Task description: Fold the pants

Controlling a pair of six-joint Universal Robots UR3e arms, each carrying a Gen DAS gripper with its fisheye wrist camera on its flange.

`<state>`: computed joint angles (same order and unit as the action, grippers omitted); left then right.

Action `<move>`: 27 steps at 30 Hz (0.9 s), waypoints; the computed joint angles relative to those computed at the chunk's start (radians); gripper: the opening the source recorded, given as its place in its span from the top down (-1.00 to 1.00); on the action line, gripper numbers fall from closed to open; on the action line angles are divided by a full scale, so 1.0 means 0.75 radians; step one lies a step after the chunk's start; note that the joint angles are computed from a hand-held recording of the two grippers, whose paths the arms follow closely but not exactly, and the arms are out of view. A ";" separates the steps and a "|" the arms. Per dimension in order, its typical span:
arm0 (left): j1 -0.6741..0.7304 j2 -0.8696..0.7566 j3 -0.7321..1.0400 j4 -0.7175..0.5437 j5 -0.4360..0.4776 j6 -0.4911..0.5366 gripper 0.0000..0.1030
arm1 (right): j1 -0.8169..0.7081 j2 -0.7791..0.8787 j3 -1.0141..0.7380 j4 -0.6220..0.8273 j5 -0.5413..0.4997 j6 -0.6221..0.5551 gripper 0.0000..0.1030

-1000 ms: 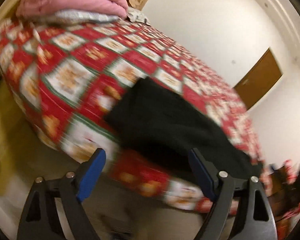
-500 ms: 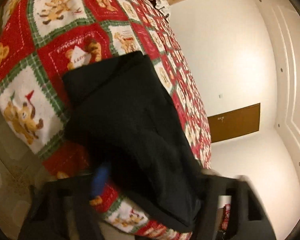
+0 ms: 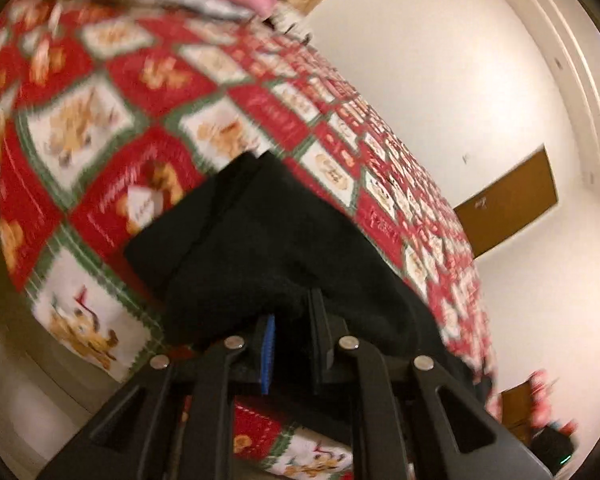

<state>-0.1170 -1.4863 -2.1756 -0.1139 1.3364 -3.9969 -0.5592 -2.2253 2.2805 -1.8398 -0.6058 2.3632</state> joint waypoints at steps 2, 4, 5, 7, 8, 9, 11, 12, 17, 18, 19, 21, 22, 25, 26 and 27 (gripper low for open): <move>0.005 0.025 -0.085 0.095 -0.004 -0.030 0.66 | -0.016 -0.002 0.003 0.013 0.001 -0.005 -0.40; -0.007 0.037 -0.132 0.155 0.003 -0.054 0.61 | -0.005 0.023 -0.004 0.004 -0.017 0.014 -0.40; -0.011 0.070 -0.165 0.165 -0.007 -0.074 0.49 | 0.005 0.035 -0.007 -0.004 -0.028 0.025 -0.40; 0.025 0.090 -0.218 0.223 -0.075 -0.125 0.25 | 0.030 0.052 -0.006 -0.037 -0.044 0.051 -0.40; 0.058 0.091 -0.260 0.292 -0.125 -0.161 0.13 | 0.037 0.052 -0.006 -0.045 -0.047 0.054 -0.40; 0.093 0.100 -0.303 0.354 -0.170 -0.199 0.10 | 0.043 0.050 -0.008 -0.049 -0.049 0.055 -0.40; 0.154 0.138 -0.364 0.404 -0.231 -0.255 0.10 | 0.052 0.040 -0.001 -0.065 -0.051 0.055 -0.40; 0.172 0.155 -0.385 0.430 -0.245 -0.281 0.09 | 0.054 0.035 -0.001 -0.068 -0.052 0.054 -0.40; 0.077 0.150 -0.351 0.416 -0.105 -0.266 0.09 | 0.064 0.038 0.006 -0.075 -0.056 0.054 -0.40; 0.066 0.121 -0.366 0.464 -0.083 -0.293 0.14 | 0.065 0.037 0.008 -0.077 -0.057 0.052 -0.40; 0.051 0.093 -0.375 0.480 -0.060 -0.328 0.25 | 0.066 0.032 0.011 -0.078 -0.060 0.050 -0.40; -0.004 0.045 -0.358 0.456 0.000 -0.334 0.77 | 0.075 0.023 0.024 -0.120 -0.077 0.071 -0.40; -0.059 0.025 -0.335 0.431 0.058 -0.299 0.82 | 0.083 0.020 0.033 -0.150 -0.090 0.090 -0.40; -0.239 0.008 -0.175 0.240 0.323 -0.108 0.83 | 0.089 0.035 0.033 -0.172 -0.101 0.111 -0.40; -0.258 0.014 -0.143 0.207 0.367 -0.054 0.83 | 0.089 0.039 0.030 -0.170 -0.103 0.113 -0.40; -0.263 0.032 -0.121 0.193 0.397 0.002 0.86 | 0.089 0.039 0.030 -0.175 -0.106 0.116 -0.40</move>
